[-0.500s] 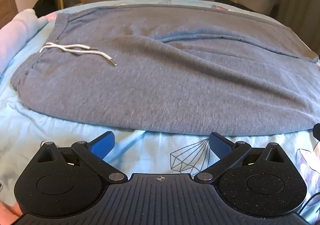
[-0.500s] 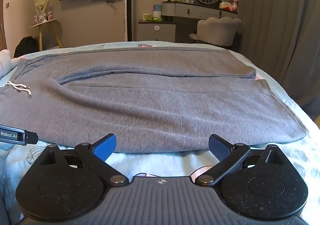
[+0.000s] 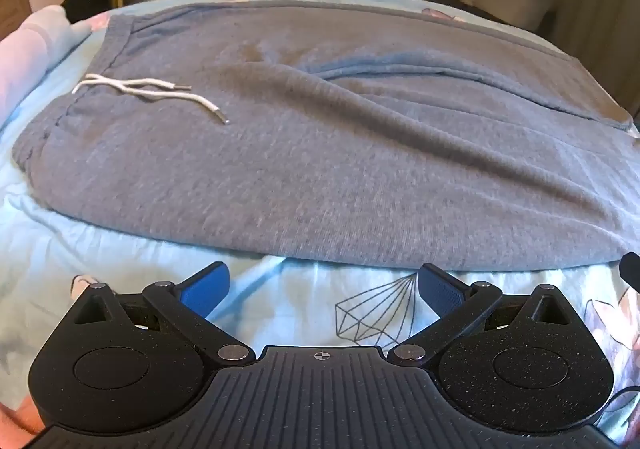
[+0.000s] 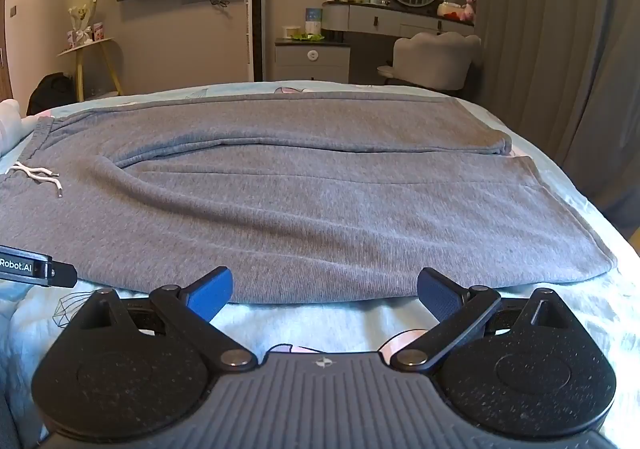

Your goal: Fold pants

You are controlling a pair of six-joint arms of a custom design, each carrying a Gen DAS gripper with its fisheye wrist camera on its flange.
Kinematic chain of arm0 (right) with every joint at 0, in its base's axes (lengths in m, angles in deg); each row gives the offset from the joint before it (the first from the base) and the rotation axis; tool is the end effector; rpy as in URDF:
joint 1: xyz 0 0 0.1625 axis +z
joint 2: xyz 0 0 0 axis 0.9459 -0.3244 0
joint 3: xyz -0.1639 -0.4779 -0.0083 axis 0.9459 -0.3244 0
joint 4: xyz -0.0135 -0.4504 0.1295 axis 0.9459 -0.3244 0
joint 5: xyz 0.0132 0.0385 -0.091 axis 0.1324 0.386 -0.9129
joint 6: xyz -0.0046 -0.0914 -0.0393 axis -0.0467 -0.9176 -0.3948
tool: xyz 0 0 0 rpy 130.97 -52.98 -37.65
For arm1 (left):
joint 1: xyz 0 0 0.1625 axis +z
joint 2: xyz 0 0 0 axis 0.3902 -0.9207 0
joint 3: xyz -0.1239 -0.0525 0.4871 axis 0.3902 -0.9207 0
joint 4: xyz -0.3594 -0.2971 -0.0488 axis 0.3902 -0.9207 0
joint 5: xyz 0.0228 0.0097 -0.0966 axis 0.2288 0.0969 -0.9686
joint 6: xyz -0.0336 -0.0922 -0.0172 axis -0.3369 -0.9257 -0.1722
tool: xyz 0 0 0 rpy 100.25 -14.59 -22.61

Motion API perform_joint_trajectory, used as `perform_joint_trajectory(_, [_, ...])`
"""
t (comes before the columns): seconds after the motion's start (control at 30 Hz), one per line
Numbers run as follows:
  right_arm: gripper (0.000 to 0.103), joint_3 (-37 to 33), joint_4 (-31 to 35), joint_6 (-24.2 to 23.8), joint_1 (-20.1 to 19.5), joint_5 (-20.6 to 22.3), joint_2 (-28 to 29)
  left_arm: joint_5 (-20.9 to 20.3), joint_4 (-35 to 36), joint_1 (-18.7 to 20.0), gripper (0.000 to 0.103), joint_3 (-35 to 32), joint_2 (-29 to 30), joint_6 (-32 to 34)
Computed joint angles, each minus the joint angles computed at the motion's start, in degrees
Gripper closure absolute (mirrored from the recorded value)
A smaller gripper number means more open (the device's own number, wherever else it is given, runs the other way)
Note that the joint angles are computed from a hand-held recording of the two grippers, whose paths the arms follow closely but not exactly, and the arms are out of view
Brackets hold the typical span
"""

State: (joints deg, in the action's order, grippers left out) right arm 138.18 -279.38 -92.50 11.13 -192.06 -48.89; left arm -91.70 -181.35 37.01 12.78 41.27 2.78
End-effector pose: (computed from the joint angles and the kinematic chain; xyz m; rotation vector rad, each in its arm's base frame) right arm 0.0084 -0.5903 0.1841 0.1678 -1.9621 1.2090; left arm -0.2099 -0.7633 0.0203 0.5905 2.3510 -0.6650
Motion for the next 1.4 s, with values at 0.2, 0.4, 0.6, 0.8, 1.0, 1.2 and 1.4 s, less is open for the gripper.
perform_joint_trajectory(0.2, [0.004, 0.1, 0.0, -0.1, 0.0, -0.3, -0.1, 0.3, 1.7, 0.2, 0.0, -0.5, 0.0, -2.0])
perform_joint_trajectory(0.4, [0.004, 0.0, 0.0, 0.0, -0.1, -0.3, 0.1, 0.2, 2.0, 0.2, 0.0, -0.4, -0.2, -2.3])
perform_joint_trajectory(0.6, [0.004, -0.1, 0.3, 0.4, -0.1, -0.7, 0.1, 0.3, 2.8, 0.3, 0.0, -0.6, -0.1, -2.7])
perform_joint_trajectory(0.8, [0.004, -0.2, 0.8, 0.6, 0.0, -1.1, 0.0, 0.3, 2.8, 0.3, 0.0, -0.5, -0.1, -2.7])
perform_joint_trajectory(1.0, [0.004, -0.3, 0.8, 0.7, 0.0, -1.2, 0.0, 0.2, 2.6, 0.3, 0.0, -0.4, -0.1, -2.8])
perform_joint_trajectory(1.2, [0.004, -0.3, 1.0, 0.7, 0.0, -1.3, 0.0, 0.2, 2.8, 0.3, 0.0, -0.5, -0.1, -2.9])
perform_joint_trajectory(1.4, [0.004, -0.3, 1.0, 0.7, 0.0, -1.3, 0.0, 0.2, 2.8, 0.3, 0.0, -0.5, -0.1, -2.8])
